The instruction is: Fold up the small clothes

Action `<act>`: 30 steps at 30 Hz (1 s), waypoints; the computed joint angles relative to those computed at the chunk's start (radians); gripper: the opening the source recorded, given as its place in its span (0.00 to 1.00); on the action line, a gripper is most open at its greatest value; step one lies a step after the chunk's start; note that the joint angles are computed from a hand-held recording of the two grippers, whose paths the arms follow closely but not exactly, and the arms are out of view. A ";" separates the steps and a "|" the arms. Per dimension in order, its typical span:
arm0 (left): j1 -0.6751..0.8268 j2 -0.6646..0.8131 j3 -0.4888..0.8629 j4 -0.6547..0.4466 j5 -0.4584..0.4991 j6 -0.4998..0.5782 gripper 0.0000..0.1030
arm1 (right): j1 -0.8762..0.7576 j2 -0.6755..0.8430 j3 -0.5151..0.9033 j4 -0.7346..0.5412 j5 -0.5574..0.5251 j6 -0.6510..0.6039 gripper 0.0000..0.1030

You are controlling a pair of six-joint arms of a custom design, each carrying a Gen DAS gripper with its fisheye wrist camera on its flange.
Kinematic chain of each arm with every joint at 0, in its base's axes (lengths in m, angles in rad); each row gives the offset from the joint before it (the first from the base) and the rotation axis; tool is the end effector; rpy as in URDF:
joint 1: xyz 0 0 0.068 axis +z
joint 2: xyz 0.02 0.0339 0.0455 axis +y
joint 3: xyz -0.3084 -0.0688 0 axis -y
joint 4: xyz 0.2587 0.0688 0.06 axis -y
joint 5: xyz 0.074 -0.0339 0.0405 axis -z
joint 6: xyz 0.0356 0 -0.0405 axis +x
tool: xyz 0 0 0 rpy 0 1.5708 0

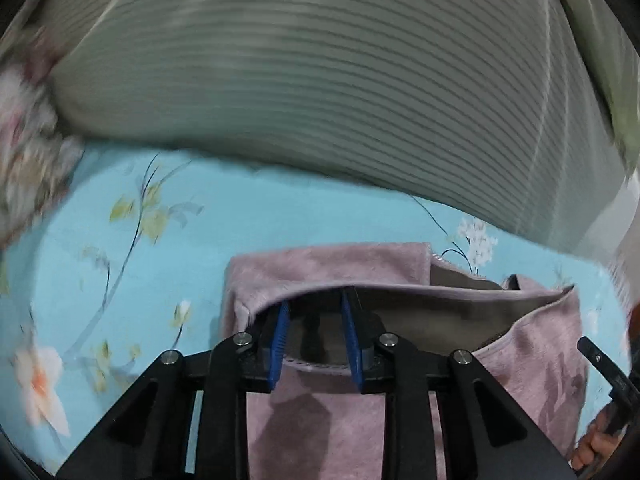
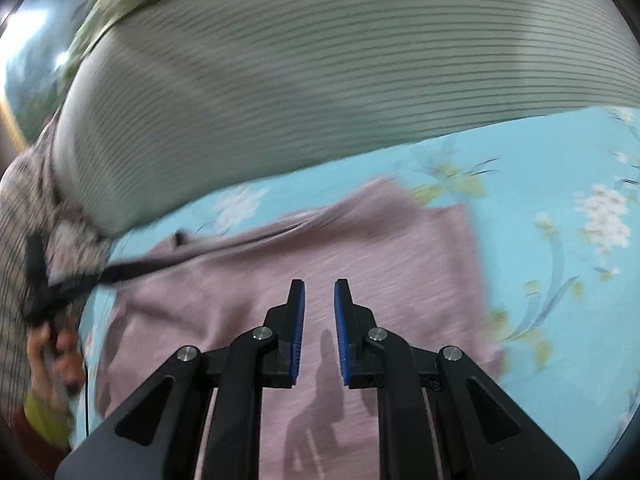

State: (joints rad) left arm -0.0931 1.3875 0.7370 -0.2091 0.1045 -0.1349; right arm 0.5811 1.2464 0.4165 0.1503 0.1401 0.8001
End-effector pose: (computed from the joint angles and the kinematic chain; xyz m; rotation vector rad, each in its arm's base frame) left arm 0.2759 -0.0295 0.2249 -0.0036 2.4373 -0.2296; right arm 0.1913 0.1197 0.1868 0.3291 2.2854 0.5773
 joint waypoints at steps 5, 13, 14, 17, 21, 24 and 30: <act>-0.061 -0.116 -0.004 -0.066 0.013 0.058 0.66 | 0.076 0.112 0.076 0.026 -0.043 -0.088 0.16; -0.280 -0.085 -0.180 -0.017 0.006 0.082 0.68 | 0.064 0.366 0.215 -0.003 -0.188 -0.182 0.16; -0.321 -0.005 -0.159 0.000 -0.045 0.079 0.59 | 0.044 0.395 0.231 0.000 -0.193 -0.190 0.16; -0.318 0.136 -0.089 0.070 -0.106 0.089 0.57 | -0.017 0.404 0.240 -0.008 -0.111 -0.202 0.15; -0.185 0.202 0.001 0.124 -0.226 0.056 0.57 | -0.194 0.342 0.150 0.001 0.028 -0.113 0.14; -0.033 0.200 -0.002 0.134 -0.115 0.030 0.51 | -0.314 0.235 -0.007 0.113 -0.036 -0.038 0.14; 0.044 -0.053 -0.191 0.108 -0.037 0.027 0.53 | -0.205 -0.081 -0.163 0.063 -0.035 0.036 0.16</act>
